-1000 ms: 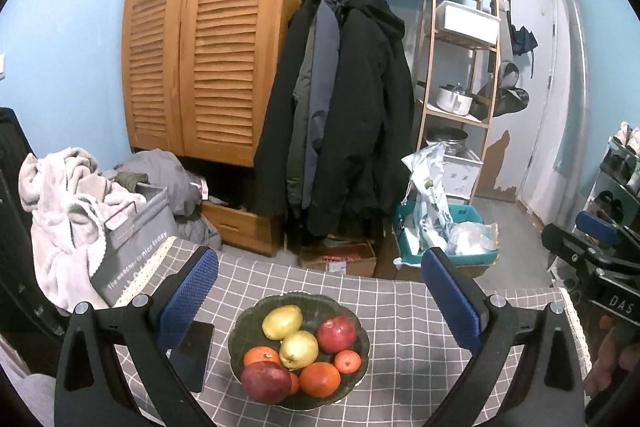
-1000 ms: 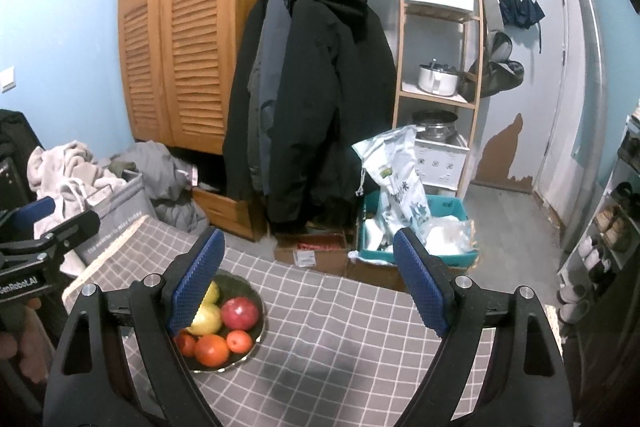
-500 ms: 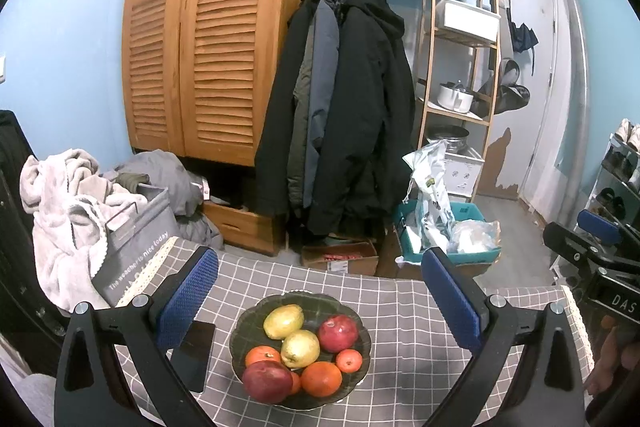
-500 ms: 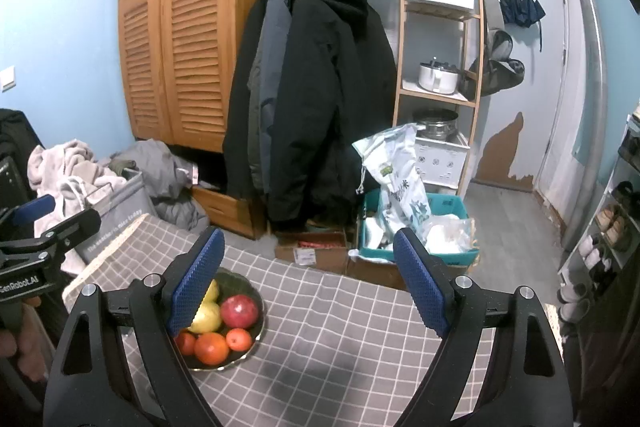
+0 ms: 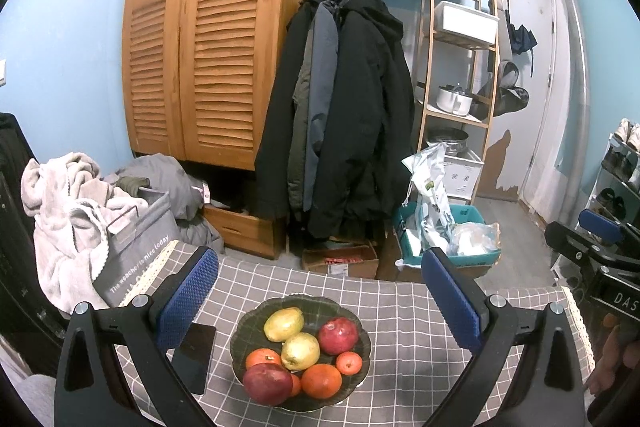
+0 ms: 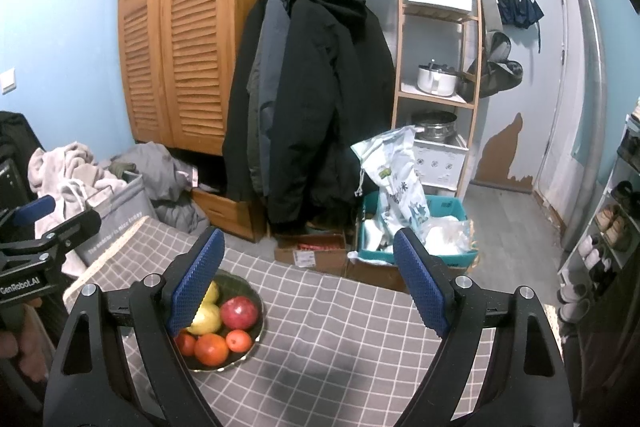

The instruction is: Organize fruits

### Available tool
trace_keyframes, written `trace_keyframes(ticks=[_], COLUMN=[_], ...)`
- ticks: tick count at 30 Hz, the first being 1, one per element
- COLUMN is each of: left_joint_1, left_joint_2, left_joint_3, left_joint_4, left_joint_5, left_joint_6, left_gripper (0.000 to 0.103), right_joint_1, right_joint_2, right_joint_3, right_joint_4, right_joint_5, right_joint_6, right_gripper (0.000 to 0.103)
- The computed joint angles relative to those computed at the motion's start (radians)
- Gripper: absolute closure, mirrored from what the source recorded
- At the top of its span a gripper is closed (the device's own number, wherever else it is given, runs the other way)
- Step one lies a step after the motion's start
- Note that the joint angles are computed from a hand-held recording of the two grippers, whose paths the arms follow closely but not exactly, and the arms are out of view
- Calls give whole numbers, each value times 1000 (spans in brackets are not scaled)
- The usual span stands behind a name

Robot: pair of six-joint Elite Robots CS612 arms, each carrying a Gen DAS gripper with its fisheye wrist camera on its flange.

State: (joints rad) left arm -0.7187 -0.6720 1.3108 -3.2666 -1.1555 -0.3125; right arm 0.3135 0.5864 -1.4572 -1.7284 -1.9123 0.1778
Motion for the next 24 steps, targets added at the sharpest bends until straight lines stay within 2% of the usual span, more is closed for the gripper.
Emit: trace_keyframes(ticks=[24], left_joint_1=[-3], left_joint_2=[-3], left_joint_3=[-2], left_joint_4=[-12], left_joint_5=[13], left_joint_6=[27], left_gripper=[1], right_joint_1=[-4], right_joint_2=[-1], right_joint_3=[-7], right_joint_4=[4], right_joint_5=[3], right_joint_6=[0], right_gripper=[18])
